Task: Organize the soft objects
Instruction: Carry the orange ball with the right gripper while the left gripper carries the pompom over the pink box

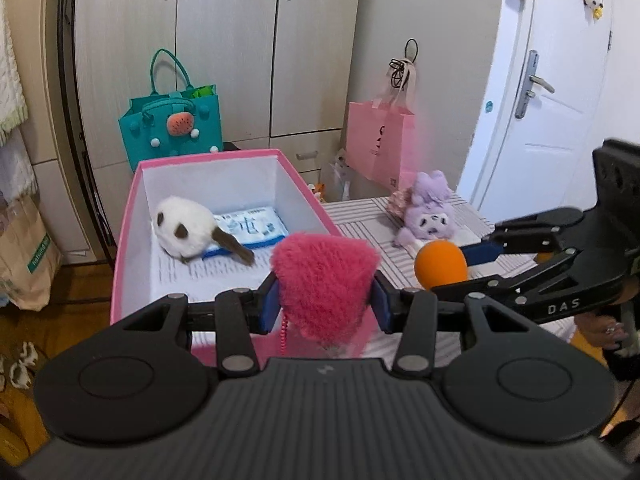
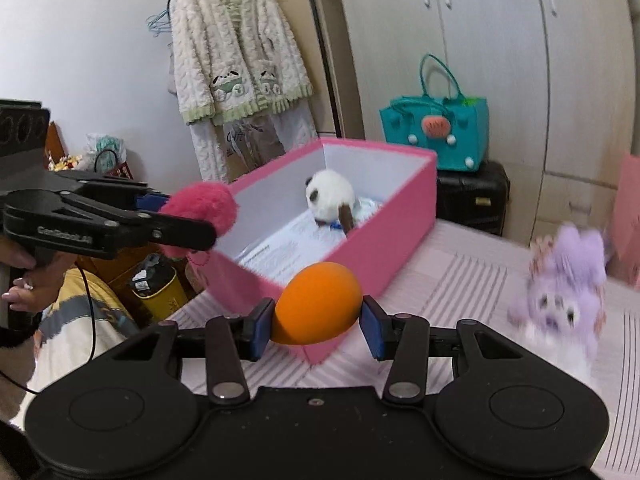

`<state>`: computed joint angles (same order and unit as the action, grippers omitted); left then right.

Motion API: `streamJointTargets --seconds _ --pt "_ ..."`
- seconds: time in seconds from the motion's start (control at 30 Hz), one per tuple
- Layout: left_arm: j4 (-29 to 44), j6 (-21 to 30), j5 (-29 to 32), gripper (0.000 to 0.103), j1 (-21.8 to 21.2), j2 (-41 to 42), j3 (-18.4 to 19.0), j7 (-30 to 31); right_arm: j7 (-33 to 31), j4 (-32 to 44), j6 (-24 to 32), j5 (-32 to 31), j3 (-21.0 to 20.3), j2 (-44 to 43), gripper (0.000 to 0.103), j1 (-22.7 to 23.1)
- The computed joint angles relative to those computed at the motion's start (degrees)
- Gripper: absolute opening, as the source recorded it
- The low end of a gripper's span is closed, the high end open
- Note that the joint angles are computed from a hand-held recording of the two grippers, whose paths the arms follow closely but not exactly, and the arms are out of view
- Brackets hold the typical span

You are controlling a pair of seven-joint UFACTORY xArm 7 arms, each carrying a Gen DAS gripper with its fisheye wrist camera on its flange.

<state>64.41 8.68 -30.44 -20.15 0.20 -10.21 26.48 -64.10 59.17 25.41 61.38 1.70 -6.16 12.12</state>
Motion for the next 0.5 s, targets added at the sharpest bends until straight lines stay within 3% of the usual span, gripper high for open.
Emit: streamJointTargets --seconds 0.2,0.3,0.4,0.47,0.5 --pt "8.3 2.2 11.0 0.045 1.5 7.5 0.6 -7.7 -0.5 8.7 -1.8 -2.6 2.2 6.9 0.052 -0.3" --pt "13.8 4.9 16.9 0.045 1.5 11.7 1.5 -12.5 2.7 14.0 -3.4 -6.5 3.7 11.5 0.052 -1.1" --pt "20.6 7.0 26.7 0.045 -0.6 16.9 5.1 -20.4 7.7 20.6 -3.5 -13.2 4.9 17.4 0.052 -1.9" --pt "26.0 9.2 31.9 0.045 -1.8 20.6 7.3 -25.1 14.1 25.5 -6.1 -23.5 3.6 22.4 0.052 0.0" --pt "29.0 10.1 33.1 0.045 -1.6 22.7 7.2 -25.9 17.7 29.2 -4.9 -28.1 2.4 25.2 0.052 0.9"
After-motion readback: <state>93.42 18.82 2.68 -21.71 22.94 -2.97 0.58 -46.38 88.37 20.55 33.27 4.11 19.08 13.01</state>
